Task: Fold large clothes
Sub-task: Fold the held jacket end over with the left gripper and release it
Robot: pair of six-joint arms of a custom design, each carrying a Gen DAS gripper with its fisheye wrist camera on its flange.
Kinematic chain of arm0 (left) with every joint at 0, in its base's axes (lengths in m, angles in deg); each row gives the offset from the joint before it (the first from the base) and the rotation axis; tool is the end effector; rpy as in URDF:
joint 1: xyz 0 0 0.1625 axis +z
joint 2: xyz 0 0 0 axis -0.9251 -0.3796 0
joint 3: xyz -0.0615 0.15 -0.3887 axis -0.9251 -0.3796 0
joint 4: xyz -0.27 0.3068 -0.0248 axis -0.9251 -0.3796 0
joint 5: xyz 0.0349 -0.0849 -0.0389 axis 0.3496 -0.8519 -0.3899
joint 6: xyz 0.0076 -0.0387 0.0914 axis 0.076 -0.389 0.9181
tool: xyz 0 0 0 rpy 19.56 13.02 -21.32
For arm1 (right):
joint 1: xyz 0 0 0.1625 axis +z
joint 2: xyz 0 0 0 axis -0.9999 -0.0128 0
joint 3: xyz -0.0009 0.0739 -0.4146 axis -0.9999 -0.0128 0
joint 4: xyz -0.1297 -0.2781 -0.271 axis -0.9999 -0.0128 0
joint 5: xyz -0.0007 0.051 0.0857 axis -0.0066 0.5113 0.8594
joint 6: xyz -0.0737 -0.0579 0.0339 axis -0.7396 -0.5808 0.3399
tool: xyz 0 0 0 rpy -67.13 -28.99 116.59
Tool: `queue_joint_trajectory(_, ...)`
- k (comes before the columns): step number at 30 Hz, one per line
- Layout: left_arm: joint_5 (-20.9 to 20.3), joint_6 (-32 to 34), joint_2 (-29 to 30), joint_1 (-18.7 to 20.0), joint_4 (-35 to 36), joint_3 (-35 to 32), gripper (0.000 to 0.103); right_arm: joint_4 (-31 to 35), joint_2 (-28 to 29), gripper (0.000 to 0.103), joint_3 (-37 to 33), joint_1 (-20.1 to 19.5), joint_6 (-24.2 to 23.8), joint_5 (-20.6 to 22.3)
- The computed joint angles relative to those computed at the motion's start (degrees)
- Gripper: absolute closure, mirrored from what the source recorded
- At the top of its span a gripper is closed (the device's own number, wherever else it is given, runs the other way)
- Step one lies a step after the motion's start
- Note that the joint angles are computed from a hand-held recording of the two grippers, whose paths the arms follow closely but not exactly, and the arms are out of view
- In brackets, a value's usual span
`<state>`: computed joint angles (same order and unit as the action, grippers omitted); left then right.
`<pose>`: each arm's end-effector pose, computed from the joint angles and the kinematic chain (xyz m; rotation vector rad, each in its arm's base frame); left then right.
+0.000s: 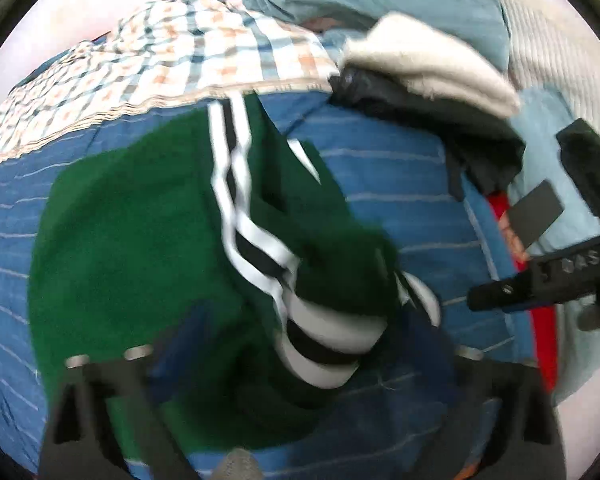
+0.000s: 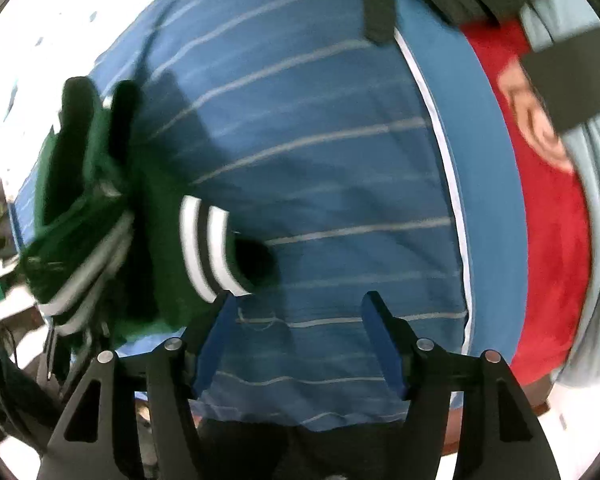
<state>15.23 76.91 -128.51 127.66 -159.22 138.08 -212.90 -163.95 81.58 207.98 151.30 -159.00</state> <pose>-0.1894 -0.6607 0.3369 1.4654 2.3800 0.1887 0.2527 -0.2792 0.1737 -1.5240 -2.3351 0.5399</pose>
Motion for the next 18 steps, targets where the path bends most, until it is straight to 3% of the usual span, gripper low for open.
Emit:
queue_joint_trajectory(3, 0.2, -4.7, 1.9, 0.5, 4.3, -6.2, 0.003, 1.2, -0.3, 0.036, -2.9, 1.1, -2.7, -2.4)
queue_joint_trajectory(6, 5.8, -7.3, 2.6, 1.1, 2.4, -9.9, 0.003, -6.1, 0.8, 0.036, -3.9, 0.6, -9.8, -5.1)
queue_joint_trajectory(10, 21.8, -8.2, 5.6, 3.8, -6.8, -14.3, 0.003, -24.2, 5.5, 0.036, -5.5, -3.0, -26.2, -1.6)
queue_joint_trajectory(14, 37.5, -4.7, 10.9, 9.0, -17.6, -18.4, 0.003, -30.4, 12.7, 0.035, -8.0, -8.6, -35.7, 4.0)
queue_joint_trajectory(16, 43.2, -3.7, 14.2, 12.1, -21.0, -21.5, 0.003, -32.1, 16.9, 0.037, -9.3, -13.5, -40.4, 10.3)
queue_joint_trajectory(18, 45.5, -3.1, 16.1, 14.3, -22.4, -22.9, 0.003, -33.3, 19.6, 0.072, -9.9, -15.2, -42.1, 11.7)
